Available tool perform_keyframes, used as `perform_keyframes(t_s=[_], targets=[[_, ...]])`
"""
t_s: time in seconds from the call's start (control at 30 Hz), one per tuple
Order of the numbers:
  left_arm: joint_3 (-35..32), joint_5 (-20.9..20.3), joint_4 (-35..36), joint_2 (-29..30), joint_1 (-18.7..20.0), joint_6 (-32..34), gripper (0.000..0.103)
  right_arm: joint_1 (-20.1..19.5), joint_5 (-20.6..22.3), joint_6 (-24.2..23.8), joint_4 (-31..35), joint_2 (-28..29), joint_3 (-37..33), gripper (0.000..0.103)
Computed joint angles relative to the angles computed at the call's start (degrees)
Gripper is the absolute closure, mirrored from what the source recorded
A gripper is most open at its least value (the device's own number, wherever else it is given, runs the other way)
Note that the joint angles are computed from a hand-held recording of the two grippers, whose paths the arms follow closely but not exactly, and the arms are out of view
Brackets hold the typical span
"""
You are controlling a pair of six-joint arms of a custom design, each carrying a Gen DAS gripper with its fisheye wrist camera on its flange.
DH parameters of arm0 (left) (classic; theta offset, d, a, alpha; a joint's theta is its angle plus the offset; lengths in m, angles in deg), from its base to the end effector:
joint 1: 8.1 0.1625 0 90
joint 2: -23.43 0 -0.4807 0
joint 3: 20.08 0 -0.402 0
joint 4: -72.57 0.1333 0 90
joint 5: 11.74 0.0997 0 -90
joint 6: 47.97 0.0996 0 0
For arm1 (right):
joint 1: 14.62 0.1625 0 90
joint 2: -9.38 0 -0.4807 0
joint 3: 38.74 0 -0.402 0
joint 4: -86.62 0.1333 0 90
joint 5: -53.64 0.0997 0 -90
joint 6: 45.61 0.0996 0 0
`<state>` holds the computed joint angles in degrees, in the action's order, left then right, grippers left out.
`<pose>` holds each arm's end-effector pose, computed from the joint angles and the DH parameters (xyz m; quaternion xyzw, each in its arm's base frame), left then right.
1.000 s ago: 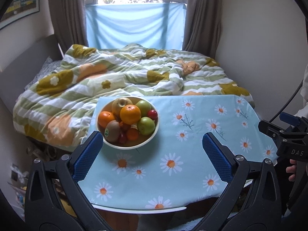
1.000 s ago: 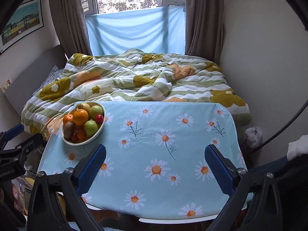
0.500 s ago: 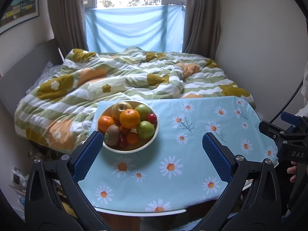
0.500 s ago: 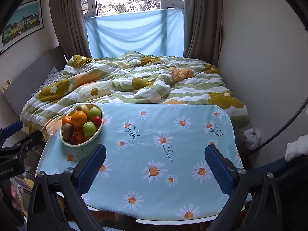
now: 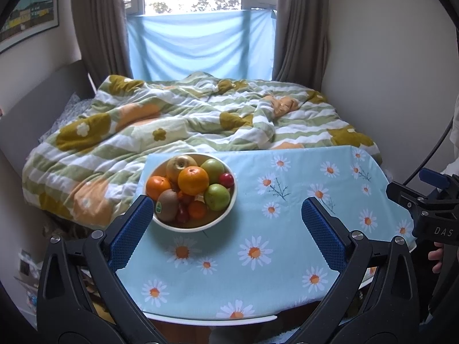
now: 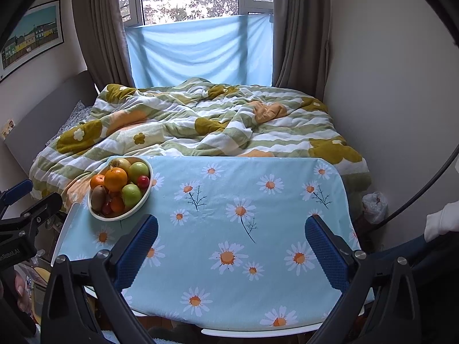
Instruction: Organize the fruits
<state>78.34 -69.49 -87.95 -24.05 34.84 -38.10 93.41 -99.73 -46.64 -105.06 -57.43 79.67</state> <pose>-0.3857 -0.6136 0.1587 0.4097 0.8547 -0.2421 0.2073 0.2084 -0.4971 0.3371 -0.0916 -0.7971 0.4265 0.4174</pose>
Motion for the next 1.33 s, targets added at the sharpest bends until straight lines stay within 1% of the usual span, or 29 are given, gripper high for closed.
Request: perform_keyframes(t_s=[0.4, 0.57, 0.83, 0.9, 1.03, 1.17, 1.33], targets=[[-0.4, 0.0, 0.2, 0.2, 0.0, 0.0, 0.000, -0.3, 0.1, -0.4, -0.1, -0.1, -0.1, 0.001], [-1.7, 0.2, 1.1, 0.7, 0.1, -0.2, 0.000, -0.2, 0.0, -0.5, -0.3, 0.0, -0.1, 0.001], [-2.1, -0.4, 1.6, 0.6, 0.5, -0.7, 0.000, -0.5, 0.1, -1.0, -0.6, -0.1, -0.3, 0.001], [-1.5, -0.6, 0.2, 0.3, 0.6, -0.5, 0.000, -0.5, 0.2, -1.1, -0.8, -0.1, -0.3, 0.001], [-1.3, 0.7, -1.0, 0.4, 0.4, -0.1, 0.000, -0.7, 0.4, -1.5, -0.6, -0.3, -0.8, 0.001], [-1.8, 0.7, 0.4, 0.5, 0.8, -0.8, 0.000, -1.0, 0.9, -1.8, 0.0, -0.5, -1.3, 0.001], [-2.4, 2.3, 1.1, 1.2, 1.0, -0.3, 0.000, -1.2, 1.4, -0.6, 1.5, -0.4, -1.8, 0.001]])
